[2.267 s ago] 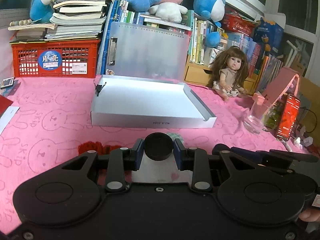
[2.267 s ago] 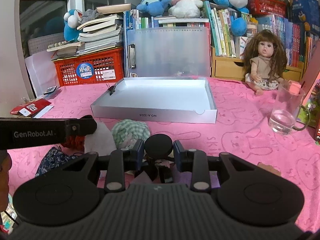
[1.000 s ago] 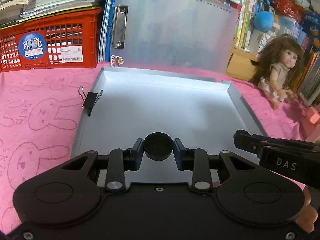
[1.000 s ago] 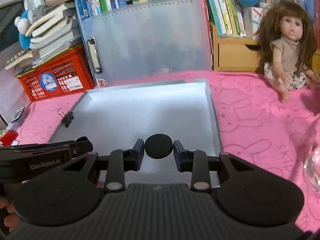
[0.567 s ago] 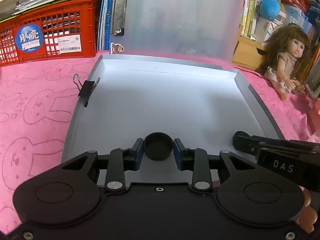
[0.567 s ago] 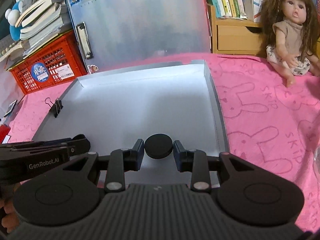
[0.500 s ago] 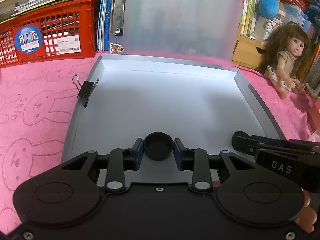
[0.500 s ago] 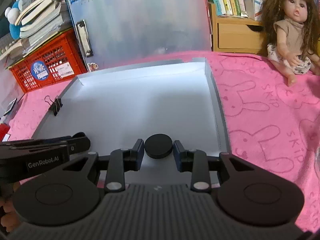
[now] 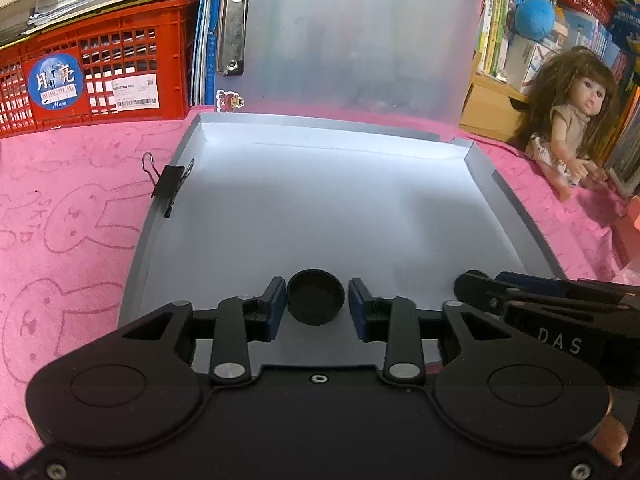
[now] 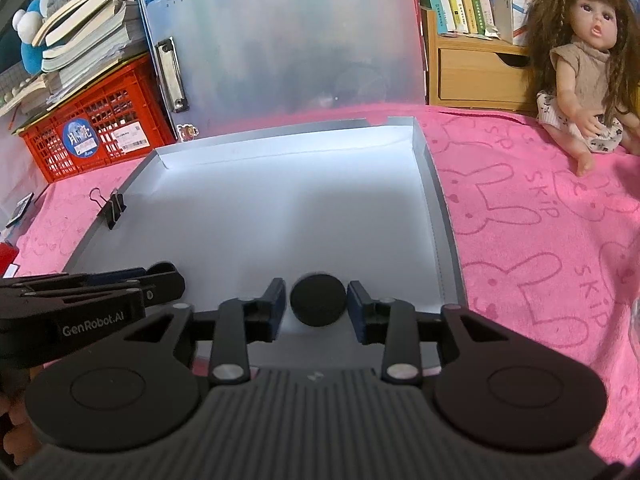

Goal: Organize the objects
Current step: 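Open both tools to drop the black pucks into the white tray, then move both tools back toward the remaining objects on the tablecloth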

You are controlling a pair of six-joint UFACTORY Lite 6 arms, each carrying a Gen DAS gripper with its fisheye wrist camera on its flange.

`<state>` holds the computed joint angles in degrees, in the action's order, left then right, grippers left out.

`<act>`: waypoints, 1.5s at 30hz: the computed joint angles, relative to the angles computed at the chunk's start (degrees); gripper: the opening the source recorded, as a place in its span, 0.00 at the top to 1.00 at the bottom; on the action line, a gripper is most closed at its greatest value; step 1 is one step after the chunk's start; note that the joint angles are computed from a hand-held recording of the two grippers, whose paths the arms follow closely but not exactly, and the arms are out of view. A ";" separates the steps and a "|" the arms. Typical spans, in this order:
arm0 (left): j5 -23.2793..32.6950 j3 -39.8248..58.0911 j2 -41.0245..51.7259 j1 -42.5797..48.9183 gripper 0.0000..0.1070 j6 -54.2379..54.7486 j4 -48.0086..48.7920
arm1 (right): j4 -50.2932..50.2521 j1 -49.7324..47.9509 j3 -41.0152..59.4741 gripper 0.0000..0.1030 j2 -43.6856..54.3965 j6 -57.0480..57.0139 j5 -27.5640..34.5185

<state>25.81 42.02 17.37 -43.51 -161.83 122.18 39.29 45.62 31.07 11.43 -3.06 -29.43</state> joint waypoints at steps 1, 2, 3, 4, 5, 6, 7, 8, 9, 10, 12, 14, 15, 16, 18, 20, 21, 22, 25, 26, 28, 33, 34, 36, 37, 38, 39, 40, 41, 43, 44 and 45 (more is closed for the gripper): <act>0.44 -0.46 -0.59 -0.27 0.59 0.12 -0.07 | -0.30 0.09 -0.30 0.42 -0.43 0.33 -0.22; 1.04 -0.93 -1.30 -0.70 0.57 1.03 -0.92 | 0.17 0.28 -0.54 0.40 -0.87 -0.05 -0.35; 1.55 -1.31 -2.07 -1.22 0.57 2.30 -2.13 | 1.35 0.67 -0.76 0.39 -1.47 -1.17 -0.48; 1.71 -1.64 -2.86 -1.57 0.56 3.23 -2.98 | 2.43 0.98 -1.03 0.37 -2.16 -2.27 -0.54; 1.78 -2.13 -3.83 -1.85 0.53 3.78 -3.51 | 3.71 1.42 -1.42 0.36 -3.07 -3.49 -0.72; 1.85 -2.82 -5.05 -2.16 0.50 4.22 -4.11 | 4.99 1.89 -1.90 0.36 -4.12 -4.72 -0.94; 1.94 -3.46 -6.18 -2.48 0.49 4.74 -4.83 | 6.73 2.49 -2.44 0.34 -5.43 -6.38 -1.11; 2.10 -4.20 -7.47 -2.89 0.46 5.51 -5.72 | 8.32 3.09 -2.91 0.32 -6.56 -7.89 -1.35; 2.47 -5.17 -9.01 -3.41 0.42 6.40 -6.63 | 10.08 3.74 -3.49 0.31 -7.88 -9.63 -1.65; 2.99 -6.02 -10.39 -4.06 0.39 7.34 -7.70 | 11.97 4.46 -4.16 0.30 -9.32 -11.44 -2.00; 4.22 -8.12 -13.71 -5.68 0.29 9.43 -10.12 | 15.66 5.86 -5.86 0.27 -12.76 -14.85 -2.55; 5.58 -10.45 -17.15 -7.48 0.25 10.81 -11.91 | 17.73 7.08 -8.16 0.23 -16.61 -16.37 -3.05; 6.04 -11.55 -18.94 -8.41 0.23 11.79 -13.12 | 19.01 7.84 -9.45 0.22 -18.73 -17.27 -3.37; 6.50 -12.70 -20.76 -9.48 0.22 12.80 -14.47 | 20.65 8.81 -10.51 0.19 -20.49 -18.36 -3.88; 7.50 -14.68 -23.94 -11.76 0.20 14.84 -17.37 | 24.07 11.08 -13.05 0.16 -24.57 -20.63 -5.25; 9.09 -16.79 -26.87 -14.58 0.19 15.98 -19.85 | 27.52 13.58 -15.29 0.14 -28.32 -22.99 -6.54; 10.11 -17.94 -28.43 -16.23 0.18 16.41 -21.22 | 29.60 15.20 -16.54 0.13 -30.41 -24.36 -7.44; 11.07 -19.07 -29.98 -17.87 0.17 16.89 -22.60 | 31.38 16.74 -17.42 0.11 -31.88 -25.34 -8.38; 14.25 -21.96 -34.23 -23.24 0.17 18.72 -27.41 | 38.21 22.96 -20.59 0.09 -37.25 -29.15 -12.50; 15.77 -22.88 -35.55 -25.45 0.16 19.12 -29.17 | 40.35 25.05 -21.23 0.09 -38.34 -30.23 -14.01; 18.96 -24.49 -37.54 -30.03 0.16 19.44 -32.35 | 45.07 30.37 -22.64 0.07 -40.57 -32.29 -17.88; 27.23 -27.51 -40.15 -42.53 0.16 18.99 -40.58 | 54.03 44.03 -24.55 0.05 -41.14 -32.46 -27.51; 28.89 -27.92 -40.19 -45.05 0.16 18.44 -42.08 | 55.26 46.28 -24.79 0.05 -40.73 -31.88 -28.75; 31.74 -28.69 -40.13 -49.75 0.15 17.14 -44.87 | 57.88 50.91 -25.09 0.05 -39.53 -30.59 -31.05; 32.86 -29.07 -40.20 -51.77 0.15 16.51 -46.10 | 59.19 53.33 -24.90 0.05 -38.13 -29.49 -32.40; 34.15 -29.46 -40.15 -54.07 0.15 15.66 -47.46 | 60.56 55.63 -24.72 0.05 -36.86 -28.58 -33.64; 35.32 -29.67 -39.79 -56.32 0.15 14.76 -48.83 | 61.98 57.86 -24.58 0.05 -35.80 -27.76 -34.82; 36.36 -29.82 -39.47 -58.26 0.15 14.03 -50.13 | 63.11 59.57 -24.68 0.05 -35.37 -27.06 -35.69; 37.46 -29.97 -38.92 -60.32 0.15 13.01 -51.44 | 64.46 61.56 -24.62 0.05 -34.68 -26.08 -36.66; 38.99 -30.02 -37.47 -63.87 0.15 10.99 -53.85 | 66.93 65.21 -24.57 0.05 -33.38 -24.22 -38.15; 39.41 -30.10 -36.76 -65.34 0.15 9.94 -54.84 | 68.20 66.92 -24.46 0.05 -32.55 -23.24 -38.75; 39.85 -30.24 -35.96 -67.13 0.15 8.55 -56.06 | 69.20 68.09 -24.43 0.05 -32.02 -22.66 -39.09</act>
